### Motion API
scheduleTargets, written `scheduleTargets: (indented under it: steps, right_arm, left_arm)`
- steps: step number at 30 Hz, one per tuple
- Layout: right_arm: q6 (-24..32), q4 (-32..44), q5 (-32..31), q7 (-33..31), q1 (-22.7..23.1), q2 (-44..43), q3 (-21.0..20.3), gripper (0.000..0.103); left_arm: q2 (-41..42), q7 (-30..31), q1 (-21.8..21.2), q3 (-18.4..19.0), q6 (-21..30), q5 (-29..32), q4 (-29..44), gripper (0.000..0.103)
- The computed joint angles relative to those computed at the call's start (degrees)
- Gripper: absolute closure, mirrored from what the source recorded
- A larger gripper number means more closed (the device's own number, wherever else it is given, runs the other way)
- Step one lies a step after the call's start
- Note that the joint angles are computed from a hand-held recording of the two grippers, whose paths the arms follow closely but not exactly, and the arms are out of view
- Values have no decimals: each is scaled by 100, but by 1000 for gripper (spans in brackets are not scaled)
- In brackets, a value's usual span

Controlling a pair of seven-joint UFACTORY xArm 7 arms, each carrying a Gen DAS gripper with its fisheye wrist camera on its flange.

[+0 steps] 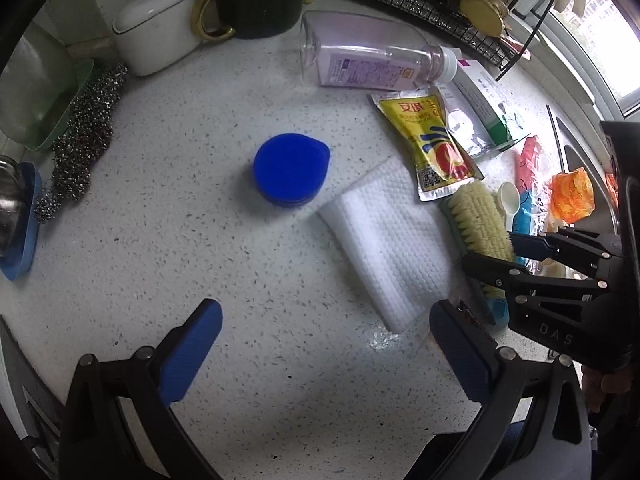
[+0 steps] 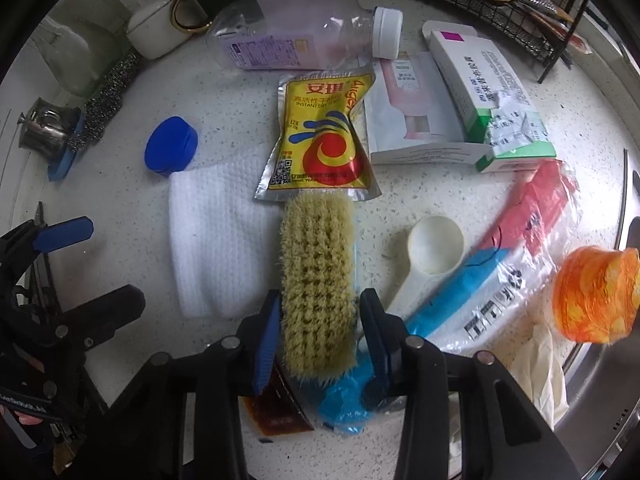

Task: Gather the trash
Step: 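Lower the right gripper onto the wooden scrub brush and close it, then lift the brush with the right gripper while the left gripper grasps the white scoop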

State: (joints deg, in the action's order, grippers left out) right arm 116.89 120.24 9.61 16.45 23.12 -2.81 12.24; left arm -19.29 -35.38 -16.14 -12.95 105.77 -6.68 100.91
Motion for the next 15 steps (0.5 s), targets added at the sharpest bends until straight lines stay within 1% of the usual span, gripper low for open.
scheduleTargets:
  steps: [3, 5, 6, 7, 9, 11, 12, 15]
  right_arm:
    - [98, 164, -170, -167, 25, 120, 10, 67]
    - [24, 125, -246, -235, 41, 133, 12, 67]
    - [-27, 53, -271, -286, 32, 96, -4, 67]
    - [-158, -82, -267, -201, 77, 53, 47, 68]
    - [-252, -272, -135, -160, 54, -110, 16, 68]
    - [-350, -329, -87, -108, 21, -217, 6, 68]
    - [-416, -515, -55, -158, -22, -414, -37, 68]
    - [-402, -238, -99, -39, -89, -412, -3, 68]
  left_arm:
    - [-44, -45, -1, 3, -10, -33, -57, 0]
    - [-155, 3, 12, 49, 9, -38, -143, 0]
    - [-158, -8, 18, 38, 0, -45, -142, 0]
    - [-159, -15, 21, 27, -11, -50, -136, 0]
    - [-187, -14, 30, 21, -19, -43, -132, 0]
    - [-187, -2, 35, 11, -2, -36, -71, 0]
    - [-173, 6, 36, -5, 13, -16, -14, 0]
    - [-97, 41, 35, -45, 69, 45, 204, 0]
